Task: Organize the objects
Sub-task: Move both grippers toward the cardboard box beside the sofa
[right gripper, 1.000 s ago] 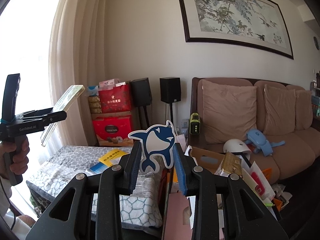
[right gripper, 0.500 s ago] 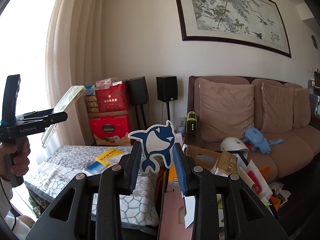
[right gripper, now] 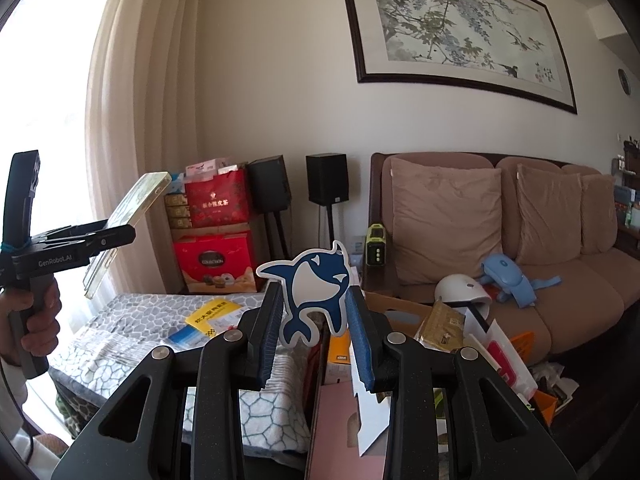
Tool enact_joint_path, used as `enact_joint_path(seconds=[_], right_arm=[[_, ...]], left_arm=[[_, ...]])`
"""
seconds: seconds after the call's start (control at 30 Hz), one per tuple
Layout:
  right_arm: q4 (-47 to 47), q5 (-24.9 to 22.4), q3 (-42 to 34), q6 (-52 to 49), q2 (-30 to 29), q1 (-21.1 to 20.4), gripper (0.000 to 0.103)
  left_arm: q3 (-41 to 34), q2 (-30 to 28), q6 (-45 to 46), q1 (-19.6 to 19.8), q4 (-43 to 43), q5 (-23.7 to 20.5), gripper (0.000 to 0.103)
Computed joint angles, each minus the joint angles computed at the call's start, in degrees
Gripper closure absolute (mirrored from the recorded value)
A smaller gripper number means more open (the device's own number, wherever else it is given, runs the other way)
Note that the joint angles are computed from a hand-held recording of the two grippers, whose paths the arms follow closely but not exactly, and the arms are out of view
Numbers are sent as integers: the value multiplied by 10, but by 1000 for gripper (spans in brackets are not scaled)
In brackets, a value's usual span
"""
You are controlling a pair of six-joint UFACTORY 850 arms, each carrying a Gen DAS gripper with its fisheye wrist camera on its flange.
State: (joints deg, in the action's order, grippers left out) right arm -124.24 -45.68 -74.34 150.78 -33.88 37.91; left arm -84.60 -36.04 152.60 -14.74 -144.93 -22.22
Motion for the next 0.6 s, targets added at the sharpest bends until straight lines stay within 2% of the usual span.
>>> enact_joint_path(seconds=[0.6], right_arm=[[2, -1, 1, -2, 2, -3, 71]], left_arm=[[-13, -7, -35, -4, 31, 3, 27]])
